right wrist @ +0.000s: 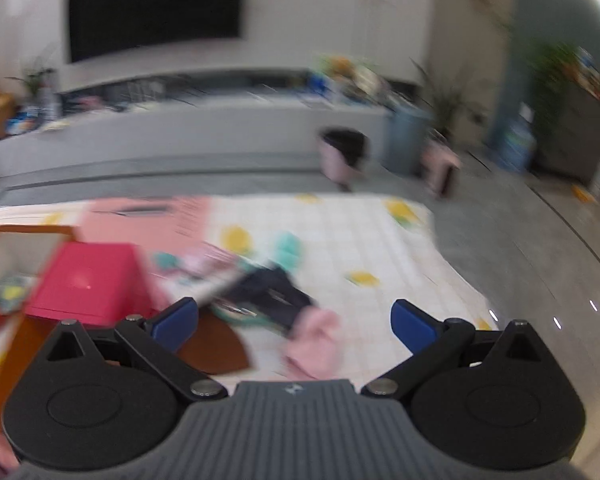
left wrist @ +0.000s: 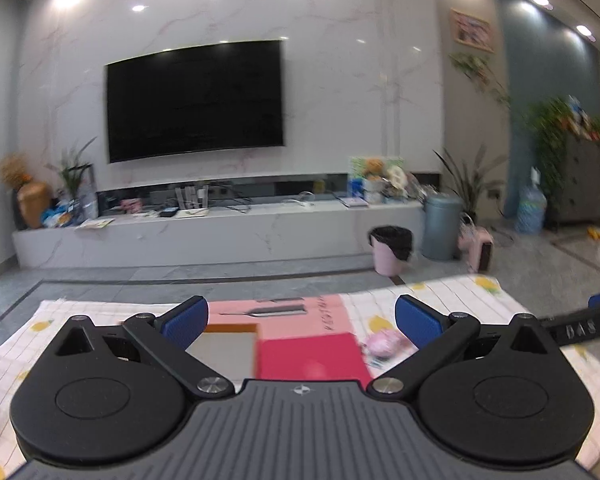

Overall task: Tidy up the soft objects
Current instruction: 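Move both grippers back from the box to the pile on the bed, then lower the right gripper onto the pink cloth and close on it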

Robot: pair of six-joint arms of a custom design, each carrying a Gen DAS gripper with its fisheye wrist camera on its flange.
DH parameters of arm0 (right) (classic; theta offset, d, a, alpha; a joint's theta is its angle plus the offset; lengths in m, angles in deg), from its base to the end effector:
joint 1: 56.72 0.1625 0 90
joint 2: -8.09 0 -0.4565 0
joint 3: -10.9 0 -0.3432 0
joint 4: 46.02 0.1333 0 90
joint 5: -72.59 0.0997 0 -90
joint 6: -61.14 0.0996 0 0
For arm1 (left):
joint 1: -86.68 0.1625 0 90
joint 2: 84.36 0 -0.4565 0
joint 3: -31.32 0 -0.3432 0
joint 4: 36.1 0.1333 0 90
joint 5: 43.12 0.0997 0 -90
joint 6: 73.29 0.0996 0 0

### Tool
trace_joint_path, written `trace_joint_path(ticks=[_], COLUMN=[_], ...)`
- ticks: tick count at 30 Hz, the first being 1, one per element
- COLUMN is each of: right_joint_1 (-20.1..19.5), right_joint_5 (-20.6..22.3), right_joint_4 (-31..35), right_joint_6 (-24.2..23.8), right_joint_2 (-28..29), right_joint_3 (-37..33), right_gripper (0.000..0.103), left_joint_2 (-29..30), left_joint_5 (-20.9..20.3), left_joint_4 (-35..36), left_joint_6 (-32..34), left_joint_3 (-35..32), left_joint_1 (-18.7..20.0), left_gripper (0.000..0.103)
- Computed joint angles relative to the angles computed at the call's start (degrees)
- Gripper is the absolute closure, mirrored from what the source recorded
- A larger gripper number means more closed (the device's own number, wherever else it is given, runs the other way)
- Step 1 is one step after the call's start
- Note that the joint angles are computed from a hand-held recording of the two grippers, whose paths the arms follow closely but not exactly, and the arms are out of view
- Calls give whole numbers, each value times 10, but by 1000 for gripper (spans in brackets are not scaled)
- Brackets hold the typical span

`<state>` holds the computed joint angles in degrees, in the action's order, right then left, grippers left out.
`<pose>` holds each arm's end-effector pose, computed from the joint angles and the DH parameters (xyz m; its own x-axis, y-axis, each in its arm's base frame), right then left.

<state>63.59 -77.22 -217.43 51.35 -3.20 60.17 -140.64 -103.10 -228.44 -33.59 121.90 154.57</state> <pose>0.4571 -0.6884 0.0728 -0.6610 0.1488 0.7355 -0.4860 0.6619 -0.5707 -0.0766 -0.6750 0.4090 -0.6617 0.1413 -0.7364 0.7323 0.3330 -0.5941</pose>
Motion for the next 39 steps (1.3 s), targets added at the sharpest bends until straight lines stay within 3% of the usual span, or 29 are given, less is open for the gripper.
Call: trace_joint_path(ticks=[3, 7, 10, 12, 18, 29, 33, 36, 38, 39], right_joint_1=[-21, -45, -54, -63, -98, -122, -124, -125, -124, -123], right_joint_5=[-10, 27, 31, 31, 51, 79, 65, 76, 76, 74], right_joint_4=[1, 44, 82, 96, 233, 328, 371, 351, 344, 338], right_joint_6=[56, 126, 119, 99, 171, 176, 192, 180, 177, 174], right_joint_2=[-25, -46, -33, -17, 10, 55, 67, 62, 59, 57], right_joint_3=[47, 80, 63, 40, -28, -130, -160, -146, -140, -136], right_gripper=[2, 2, 2, 2, 2, 3, 24, 34, 47, 61], left_joint_2=[14, 33, 26, 29, 58, 70, 75, 82, 91, 97], left_joint_5=[-6, -18, -107, -134, -123, -127, -117, -110, -98, -88], left_joint_4=[-11, -11, 12, 31, 24, 70, 77, 68, 62, 58], left_joint_6=[21, 31, 1, -17, 4, -10, -16, -13, -5, -1], left_joint_3=[18, 36, 57, 61, 64, 63, 58, 55, 49, 45], left_joint_1=[-2, -1, 20, 29, 40, 52, 49, 47, 44, 42], left_gripper=[0, 0, 0, 0, 0, 0, 0, 0, 0, 0])
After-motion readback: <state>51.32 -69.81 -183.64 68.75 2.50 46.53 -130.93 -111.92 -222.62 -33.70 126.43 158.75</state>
